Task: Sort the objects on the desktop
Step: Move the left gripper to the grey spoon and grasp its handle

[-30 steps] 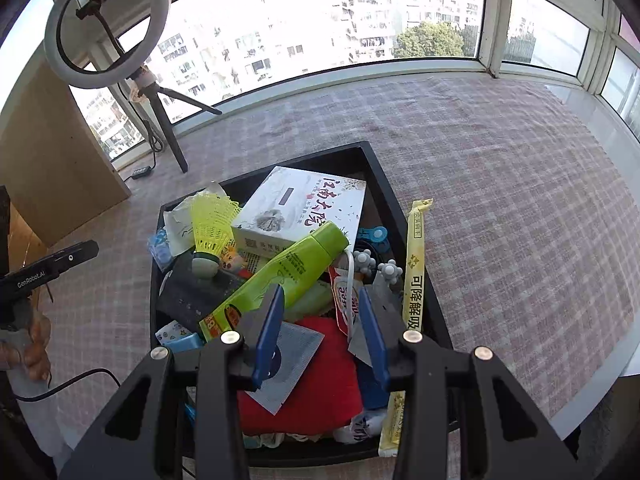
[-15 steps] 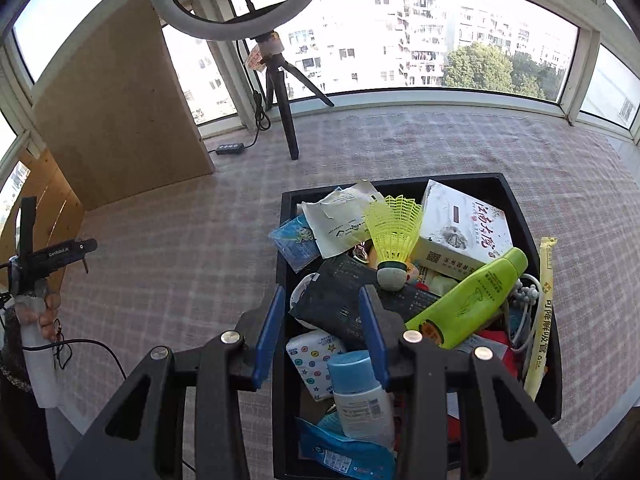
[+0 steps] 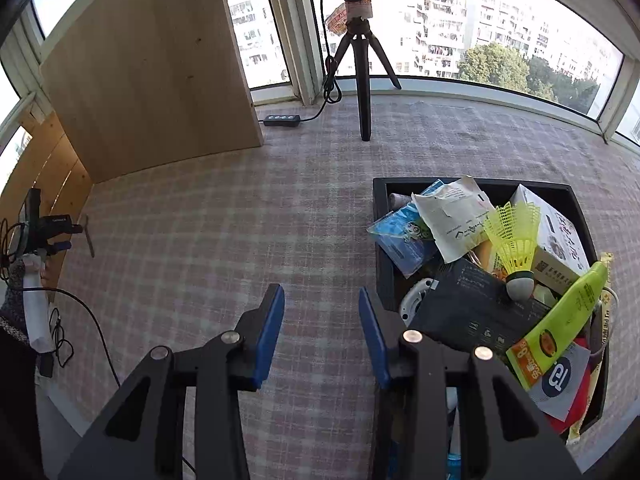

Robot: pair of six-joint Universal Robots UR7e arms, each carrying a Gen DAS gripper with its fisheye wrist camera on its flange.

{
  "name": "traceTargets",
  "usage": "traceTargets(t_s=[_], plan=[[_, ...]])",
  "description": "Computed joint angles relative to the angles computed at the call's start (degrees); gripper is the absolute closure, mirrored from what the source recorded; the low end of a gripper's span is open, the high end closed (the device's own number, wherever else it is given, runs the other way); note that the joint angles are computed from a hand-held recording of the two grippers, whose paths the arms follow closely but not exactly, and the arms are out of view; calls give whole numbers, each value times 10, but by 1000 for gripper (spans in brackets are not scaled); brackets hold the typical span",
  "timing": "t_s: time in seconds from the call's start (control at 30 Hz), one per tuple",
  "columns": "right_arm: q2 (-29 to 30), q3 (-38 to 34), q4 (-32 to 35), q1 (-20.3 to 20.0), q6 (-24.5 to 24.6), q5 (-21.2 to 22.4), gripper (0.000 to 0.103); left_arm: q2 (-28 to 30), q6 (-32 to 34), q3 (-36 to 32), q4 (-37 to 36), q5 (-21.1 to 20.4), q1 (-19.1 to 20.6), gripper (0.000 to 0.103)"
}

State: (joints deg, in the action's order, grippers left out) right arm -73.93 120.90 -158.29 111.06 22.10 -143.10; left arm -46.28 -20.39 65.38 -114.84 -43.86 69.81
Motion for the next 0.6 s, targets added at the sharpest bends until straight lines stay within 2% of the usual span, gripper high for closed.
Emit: traceTargets(t_s=[0.2, 0.3, 0.4, 0.43, 0.47, 0.6], plan=[[7, -7, 8, -5, 14, 7, 65, 53, -33, -84, 57, -6, 26, 51], [7, -7, 15, -7, 21, 6, 65, 67, -33, -96, 56, 9, 28, 53], [3, -5, 19, -8, 28, 2, 65, 74, -9, -94, 40, 39, 23, 72], [1, -4, 19, -8, 29, 0, 65, 73, 2, -88, 29, 42, 23, 85], [-1, -2, 19, -8, 31, -2, 65, 72, 8, -85, 25, 41, 22, 93], [-14, 7, 16, -8, 40, -9, 65, 59, 15, -73, 23, 18, 25, 96]])
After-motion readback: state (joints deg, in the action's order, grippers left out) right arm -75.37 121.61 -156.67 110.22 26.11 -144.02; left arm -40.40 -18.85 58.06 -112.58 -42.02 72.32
